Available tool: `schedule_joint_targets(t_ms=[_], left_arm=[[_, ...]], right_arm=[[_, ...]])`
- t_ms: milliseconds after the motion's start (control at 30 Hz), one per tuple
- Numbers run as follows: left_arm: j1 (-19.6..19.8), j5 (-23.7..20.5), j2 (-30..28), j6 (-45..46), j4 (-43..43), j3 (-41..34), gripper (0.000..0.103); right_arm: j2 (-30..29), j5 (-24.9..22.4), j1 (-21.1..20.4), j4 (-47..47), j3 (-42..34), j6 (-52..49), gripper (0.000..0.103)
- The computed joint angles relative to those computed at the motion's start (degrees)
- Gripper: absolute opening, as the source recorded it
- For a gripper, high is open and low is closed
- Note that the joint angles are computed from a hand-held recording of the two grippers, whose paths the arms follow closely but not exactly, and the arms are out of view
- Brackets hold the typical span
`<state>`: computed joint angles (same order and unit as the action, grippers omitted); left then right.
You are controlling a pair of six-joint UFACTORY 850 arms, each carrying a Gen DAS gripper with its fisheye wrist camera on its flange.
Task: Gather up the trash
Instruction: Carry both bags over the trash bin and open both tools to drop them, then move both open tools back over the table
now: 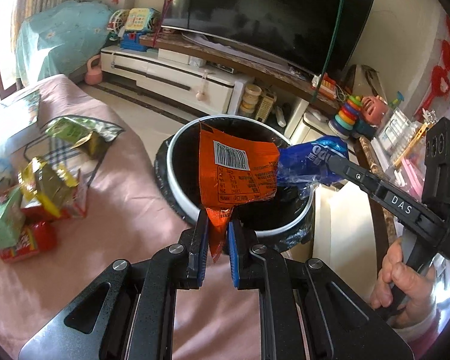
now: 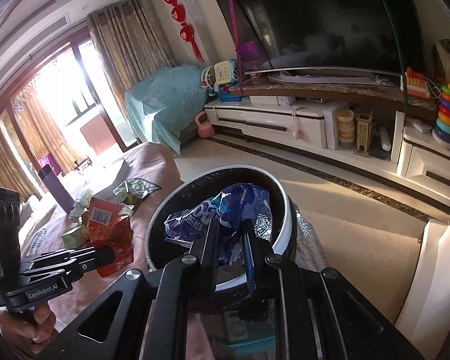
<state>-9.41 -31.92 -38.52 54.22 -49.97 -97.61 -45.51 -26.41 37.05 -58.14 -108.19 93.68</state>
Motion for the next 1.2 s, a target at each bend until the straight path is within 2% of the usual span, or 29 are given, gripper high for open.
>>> schedule_joint_targets(t_ms=[133,667,733,800,833,867,900,1100,1167,1200], left_arm=[[-0.5,-0.8,-2.1,-2.9,2.5,-3.0,0.011],[-2.0,-3.6,-7.0,-8.4,8.3,-10.0,0.012],[-2.0,-4.1,-7.5,-9.6,9.0,-10.8,0.012],[-2.0,-4.8,-8.1,-10.8,9.6,-11.7,0.020],[-1.9,-5.1,-8.2,-11.3,9.9,-12.0,0.024],[-1.9,-4.8,-8.0,-11.6,9.9,-11.7,0.036],[-1.8,-4.1,-7.5,-11.2,9.5,-10.9,0.046],[-0.5,-2.1,-4.6,-8.0,5.6,-6.2,0.055],[0.1,-1.0,-3.0,-7.1,4.4,-3.7,0.060],[0.6,-0.4,-2.3,-6.3,3.7,-2.4,0.065]], right_arm=[[-0.9,-1.8,-0.1,1.4,-1.7,-2.8,0.015],[-4.5,-2.2,-1.9,11.7,-7.3,-14.6,0.015],[-5.2,-2.1,-2.2,13.5,-8.2,-16.5,0.017],[-5.8,-2.1,-2.5,14.7,-8.8,-17.5,0.020],[-6.0,-2.0,-2.7,15.3,-9.2,-17.9,0.024],[-6.3,-1.4,-3.0,17.1,-9.4,-19.2,0.032],[-6.5,-1.1,-3.2,18.5,-9.7,-20.3,0.035],[-5.1,0.6,-3.1,16.2,-7.1,-16.2,0.063],[-4.3,2.0,-2.9,14.1,-5.7,-13.2,0.084],[-3.5,3.1,-2.7,11.8,-4.5,-10.0,0.090]])
